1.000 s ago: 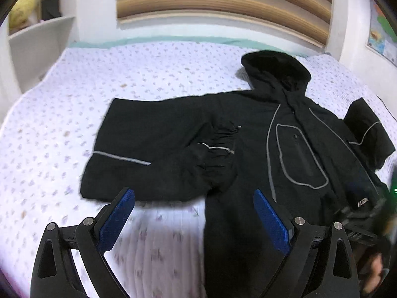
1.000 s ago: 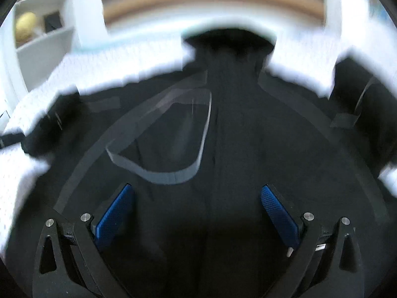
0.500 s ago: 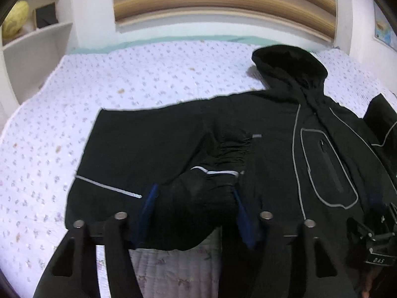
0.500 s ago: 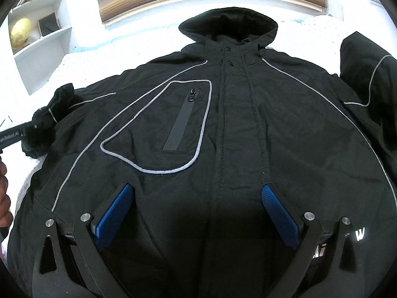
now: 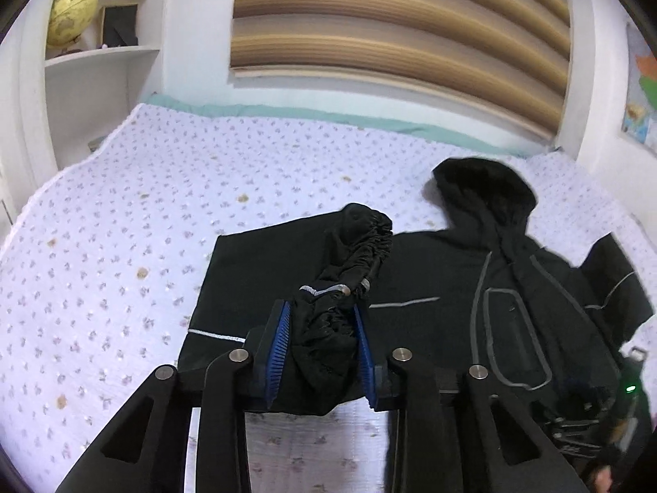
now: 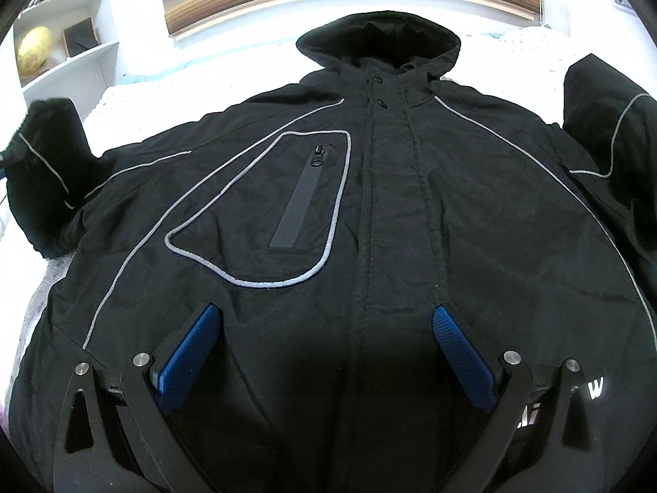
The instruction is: Fold large clothes
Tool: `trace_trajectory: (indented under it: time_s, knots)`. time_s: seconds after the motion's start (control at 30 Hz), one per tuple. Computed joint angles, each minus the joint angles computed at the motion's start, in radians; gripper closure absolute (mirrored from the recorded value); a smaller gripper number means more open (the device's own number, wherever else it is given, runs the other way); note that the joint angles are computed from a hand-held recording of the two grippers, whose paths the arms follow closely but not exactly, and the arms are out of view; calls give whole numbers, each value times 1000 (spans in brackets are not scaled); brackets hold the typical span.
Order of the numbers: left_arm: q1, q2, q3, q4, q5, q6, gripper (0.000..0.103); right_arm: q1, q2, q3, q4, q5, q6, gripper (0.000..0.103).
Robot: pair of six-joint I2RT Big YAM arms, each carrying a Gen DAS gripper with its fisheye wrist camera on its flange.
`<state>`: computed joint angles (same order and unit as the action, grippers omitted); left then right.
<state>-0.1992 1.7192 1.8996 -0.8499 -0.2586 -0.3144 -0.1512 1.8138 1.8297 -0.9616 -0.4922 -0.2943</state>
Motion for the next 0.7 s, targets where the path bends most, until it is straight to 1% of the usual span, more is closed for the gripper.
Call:
trace_trajectory:
  time_s: [0.13, 0.23, 0.33, 0.47, 0.5, 0.57, 0.63, 0.7]
  knots:
    - [-13, -20, 6, 28, 60, -9, 75, 1, -1, -1, 0, 0, 1, 0]
    - [-42, 2, 59, 15, 86, -3, 76, 1, -2, -3, 1, 0, 2, 0]
    - [-76, 58, 153, -23, 95, 4, 76, -3, 0, -1, 2, -8, 5, 0]
    - [-118, 152, 297, -68, 143, 4, 76, -10, -4, -8, 7, -20, 14, 0]
    - [-131, 190, 354, -92, 158, 8, 76, -12, -8, -11, 12, -20, 21, 0]
    - [-148, 248, 440, -132, 184, 12, 76, -23, -17, -13, 22, -20, 54, 0]
    - [-165, 318, 534, -179, 222, 11, 76, -49, -22, 9, 11, -58, 87, 0]
    - [-181, 386, 616, -219, 249, 7, 76, -73, -36, 18, 20, -68, 115, 0]
